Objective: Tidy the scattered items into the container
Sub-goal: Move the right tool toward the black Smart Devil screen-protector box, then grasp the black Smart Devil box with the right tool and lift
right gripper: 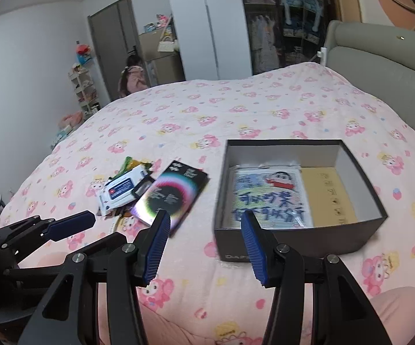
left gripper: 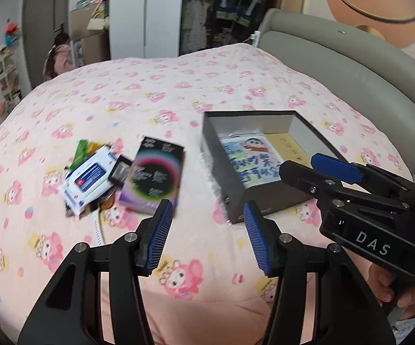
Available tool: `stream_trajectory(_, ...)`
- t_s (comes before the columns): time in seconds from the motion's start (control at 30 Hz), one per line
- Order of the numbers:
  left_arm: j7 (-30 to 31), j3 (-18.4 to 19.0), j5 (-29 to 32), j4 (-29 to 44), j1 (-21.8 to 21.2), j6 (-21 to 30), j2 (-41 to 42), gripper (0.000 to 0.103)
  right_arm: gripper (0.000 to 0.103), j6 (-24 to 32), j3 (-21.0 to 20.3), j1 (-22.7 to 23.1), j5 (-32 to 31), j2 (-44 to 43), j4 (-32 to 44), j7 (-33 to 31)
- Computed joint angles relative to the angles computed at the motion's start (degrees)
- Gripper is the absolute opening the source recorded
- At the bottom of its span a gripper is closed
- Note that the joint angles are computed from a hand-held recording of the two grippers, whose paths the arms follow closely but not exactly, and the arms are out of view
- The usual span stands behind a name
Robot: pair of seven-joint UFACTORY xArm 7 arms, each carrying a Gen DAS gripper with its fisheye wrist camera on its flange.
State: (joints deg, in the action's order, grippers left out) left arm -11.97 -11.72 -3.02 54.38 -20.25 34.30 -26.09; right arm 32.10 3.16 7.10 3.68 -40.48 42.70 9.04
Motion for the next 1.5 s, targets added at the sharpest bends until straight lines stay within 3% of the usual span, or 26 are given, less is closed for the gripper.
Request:
stream_trajectory(0.1,-0.68,0.92,-0.34,-2.21,0.77,-0.06,-1.45,0.052,0.047,-2.57,0.02,2.09,0.79,1.65,-0.82,-1.46)
stream_trajectory(0.37,0.41,5.41,-5.91,-4.56,1.47,-2.3,-1.29,0.052,0.047,-2.43,-0.16,5.66,3.72,10.09,3.04,-3.76)
stream_trajectory(0.57,0.01,5.99,-6.64,-2.53,3.8,-5.44,3.81,0.051,0.047,-4.84,1.7,4.77,1.81,17.74,8.08,-4.14)
stream_trajectory(0.67,0.13,6.39,-6.73,0.37,4.75,-5.85,8.41,0.05,0.047,-3.46,2.55,3.8,0.04,22.33,11.33,-3.0)
stream_trajectory(0.8,-2.41,5.84,-4.22,5.57,7.12,-3.91,15.44,0.05,0.047,-1.54,2.61,3.43,-0.86,27.11,15.02,-1.81)
stream_trajectory(0.9,-6.97,4.53,0.79,10.42,9.35,1.43,21.07,0.05,0.047,0.32,0.84,5.31,5.48,30.29,17.37,-5.85)
stream_trajectory(1.0,-6.23,6.25,-3.1,14.17,9.17,5.24,25.46,0.045,0.047,1.84,0.86,5.75,8.92,33.56,19.37,-8.56)
stream_trajectory(1.17,-3.53,6.72,-9.95,17.27,10.35,6.34,30.37,0.045,0.047,2.63,2.42,5.29,5.52,38.23,21.26,-7.07)
stream_trajectory(1.23,-2.47,6.65,-12.35,18.68,10.93,6.97,32.4,0.045,0.047,2.56,2.88,5.13,0.53,40.0,21.53,-1.98)
stream_trajectory(1.3,-3.68,6.66,-10.87,21.13,10.82,9.15,34.76,0.049,0.047,1.96,3.06,5.23,-2.79,41.21,21.15,2.71)
stream_trajectory(1.5,-1.78,5.8,-11.75,21.56,11.0,10.85,35.21,0.035,0.051,-1.87,2.72,4.79,3.63,40.59,17.5,3.97)
